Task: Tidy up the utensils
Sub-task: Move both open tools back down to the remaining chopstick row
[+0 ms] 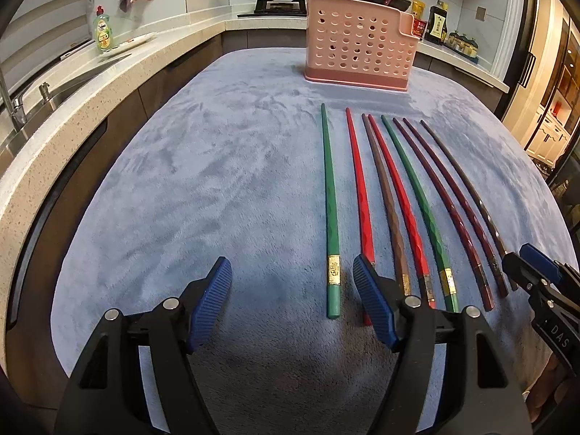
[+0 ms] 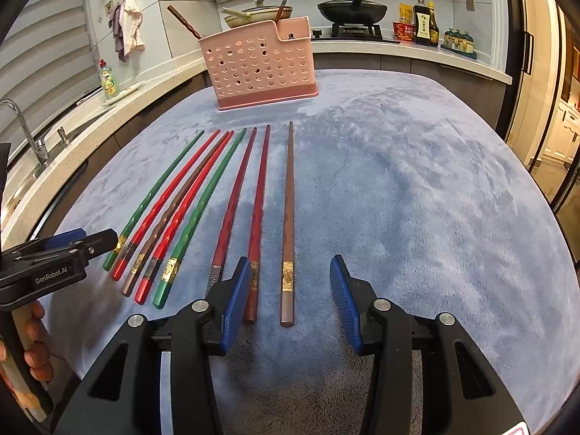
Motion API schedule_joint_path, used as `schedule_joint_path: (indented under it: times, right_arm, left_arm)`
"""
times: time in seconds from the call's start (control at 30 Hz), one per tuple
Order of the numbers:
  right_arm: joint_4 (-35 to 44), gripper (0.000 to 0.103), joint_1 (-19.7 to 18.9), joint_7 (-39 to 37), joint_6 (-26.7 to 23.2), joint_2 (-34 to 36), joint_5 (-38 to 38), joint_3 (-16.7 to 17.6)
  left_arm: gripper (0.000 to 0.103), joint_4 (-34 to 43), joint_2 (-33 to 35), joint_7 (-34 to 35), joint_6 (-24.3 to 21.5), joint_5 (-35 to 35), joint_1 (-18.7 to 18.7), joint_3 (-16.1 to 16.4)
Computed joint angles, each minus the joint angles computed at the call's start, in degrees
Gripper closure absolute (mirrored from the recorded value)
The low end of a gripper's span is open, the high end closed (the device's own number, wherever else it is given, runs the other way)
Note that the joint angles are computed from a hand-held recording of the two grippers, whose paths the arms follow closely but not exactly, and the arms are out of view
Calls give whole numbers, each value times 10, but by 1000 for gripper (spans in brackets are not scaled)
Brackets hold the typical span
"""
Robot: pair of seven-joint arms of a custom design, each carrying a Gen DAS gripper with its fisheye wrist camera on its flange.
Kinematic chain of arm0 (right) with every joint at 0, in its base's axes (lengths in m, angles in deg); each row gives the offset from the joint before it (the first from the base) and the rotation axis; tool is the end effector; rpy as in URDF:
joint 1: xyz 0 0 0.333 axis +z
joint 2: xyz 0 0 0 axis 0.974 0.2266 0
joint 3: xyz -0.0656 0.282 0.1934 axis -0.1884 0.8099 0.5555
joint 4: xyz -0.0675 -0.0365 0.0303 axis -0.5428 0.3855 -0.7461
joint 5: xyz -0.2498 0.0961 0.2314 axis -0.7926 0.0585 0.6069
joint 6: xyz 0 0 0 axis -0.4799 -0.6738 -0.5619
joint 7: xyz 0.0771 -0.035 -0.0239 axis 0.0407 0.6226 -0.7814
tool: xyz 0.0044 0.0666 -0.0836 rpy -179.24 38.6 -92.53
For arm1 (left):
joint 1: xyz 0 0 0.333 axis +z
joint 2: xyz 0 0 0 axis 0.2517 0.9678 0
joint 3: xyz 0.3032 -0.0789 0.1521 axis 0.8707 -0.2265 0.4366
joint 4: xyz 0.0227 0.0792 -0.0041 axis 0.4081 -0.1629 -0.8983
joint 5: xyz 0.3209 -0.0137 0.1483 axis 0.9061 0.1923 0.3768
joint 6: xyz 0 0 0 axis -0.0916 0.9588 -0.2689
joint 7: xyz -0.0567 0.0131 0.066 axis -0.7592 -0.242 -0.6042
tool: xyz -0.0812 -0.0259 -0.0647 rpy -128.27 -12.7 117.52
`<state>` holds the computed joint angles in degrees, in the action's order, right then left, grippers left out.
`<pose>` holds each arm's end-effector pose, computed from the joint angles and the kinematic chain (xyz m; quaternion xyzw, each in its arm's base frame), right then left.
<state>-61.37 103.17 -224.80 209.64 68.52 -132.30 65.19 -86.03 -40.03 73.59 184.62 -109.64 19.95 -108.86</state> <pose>0.5022 0.2802 0.4045 -0.4847 0.7896 -0.2817 0.2495 0.6354 -0.1313 0.4049 -0.4773 0.8138 -0.2967 0.1480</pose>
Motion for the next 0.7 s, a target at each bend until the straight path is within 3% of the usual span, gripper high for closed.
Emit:
schedule_joint_path:
  times: [0.13, 0.7]
  right_arm:
    - [-4, 66, -2, -1, 5, 0, 2, -1]
    - [-11, 69, -4, 4, 9, -1, -2, -2]
  left_arm:
    - [30, -2, 0, -3, 2, 1, -1, 1]
    - [30, -2, 7, -36, 3, 35, -18, 22]
